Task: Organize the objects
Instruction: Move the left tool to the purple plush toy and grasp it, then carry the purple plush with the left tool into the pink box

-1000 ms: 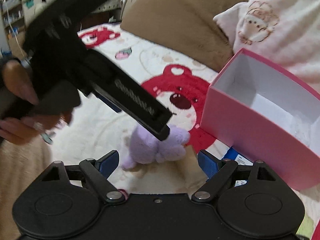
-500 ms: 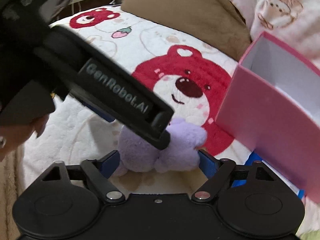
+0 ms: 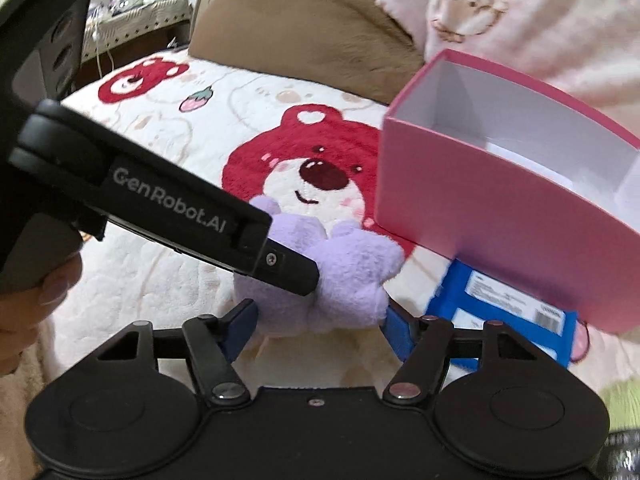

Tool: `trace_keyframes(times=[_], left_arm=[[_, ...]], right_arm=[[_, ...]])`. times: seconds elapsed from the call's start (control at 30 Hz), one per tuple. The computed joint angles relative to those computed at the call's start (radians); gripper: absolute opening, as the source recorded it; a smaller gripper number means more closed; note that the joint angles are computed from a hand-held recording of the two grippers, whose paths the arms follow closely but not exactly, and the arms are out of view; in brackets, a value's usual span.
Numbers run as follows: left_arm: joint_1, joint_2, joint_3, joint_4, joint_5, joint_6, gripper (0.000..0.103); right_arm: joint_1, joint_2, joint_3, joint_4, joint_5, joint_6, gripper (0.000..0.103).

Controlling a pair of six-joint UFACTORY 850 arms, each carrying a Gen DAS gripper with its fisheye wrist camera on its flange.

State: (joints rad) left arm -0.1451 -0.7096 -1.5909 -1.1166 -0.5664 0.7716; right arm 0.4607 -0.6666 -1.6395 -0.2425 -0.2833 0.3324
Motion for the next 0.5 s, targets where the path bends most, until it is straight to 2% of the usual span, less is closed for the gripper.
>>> trace_keyframes(times=[0.07, 0.23, 0.37, 0.5], left_arm=[[-0.007, 0.006, 0.007, -0.015, -0.009, 0.023, 0.053], [-0.017, 0.021, 0.03, -0.078, -0.042, 0.088, 0.047], [-0.026, 0.039, 0.056, -0.104, -0.04, 0.117, 0.046], [-0.042, 0.077, 0.091, -0.139, -0.013, 0.193, 0.046]], right_arm=[[-0.001, 0.02, 0.024, 0.014, -0.004, -0.012, 0.077], [0.001, 0.066, 0.09, -0.138, 0.019, 0.123, 0.089], [-0.007, 0.082, 0.11, -0.147, 0.024, 0.12, 0.089], [-0.007, 0.114, 0.146, -0.266, 0.039, 0.242, 0.09]])
